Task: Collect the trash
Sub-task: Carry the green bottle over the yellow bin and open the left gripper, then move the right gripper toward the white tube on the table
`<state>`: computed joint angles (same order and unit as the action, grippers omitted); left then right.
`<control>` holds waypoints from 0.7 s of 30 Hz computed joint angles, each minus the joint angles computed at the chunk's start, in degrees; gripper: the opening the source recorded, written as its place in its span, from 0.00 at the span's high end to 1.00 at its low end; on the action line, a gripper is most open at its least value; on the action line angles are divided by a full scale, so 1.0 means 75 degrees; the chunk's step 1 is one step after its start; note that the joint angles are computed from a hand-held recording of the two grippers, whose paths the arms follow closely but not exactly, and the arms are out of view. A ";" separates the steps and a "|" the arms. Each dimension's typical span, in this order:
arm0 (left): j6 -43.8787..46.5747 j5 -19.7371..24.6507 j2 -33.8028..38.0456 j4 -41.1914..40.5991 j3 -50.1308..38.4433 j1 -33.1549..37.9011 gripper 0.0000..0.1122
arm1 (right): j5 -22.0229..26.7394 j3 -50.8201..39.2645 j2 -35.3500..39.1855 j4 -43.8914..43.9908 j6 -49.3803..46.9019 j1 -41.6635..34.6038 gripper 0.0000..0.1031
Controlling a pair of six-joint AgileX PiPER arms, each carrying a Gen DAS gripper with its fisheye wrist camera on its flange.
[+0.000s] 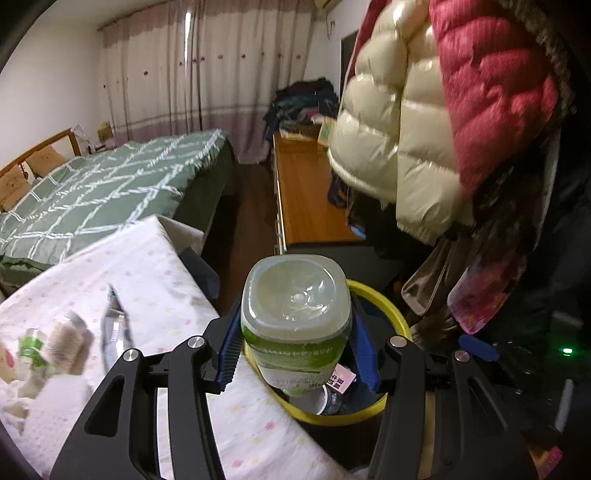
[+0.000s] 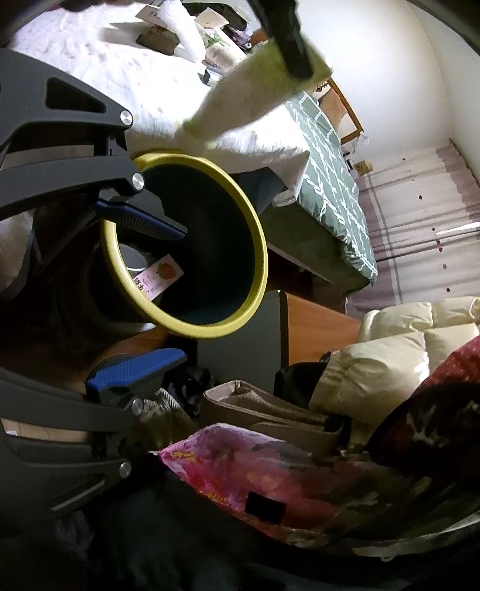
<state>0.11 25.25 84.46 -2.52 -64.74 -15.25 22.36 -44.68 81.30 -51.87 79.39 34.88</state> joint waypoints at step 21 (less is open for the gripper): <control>-0.0758 0.0031 -0.1575 0.0939 0.1430 0.0315 0.24 | 0.0070 -0.0183 0.0245 0.0260 -0.0254 0.0235 0.43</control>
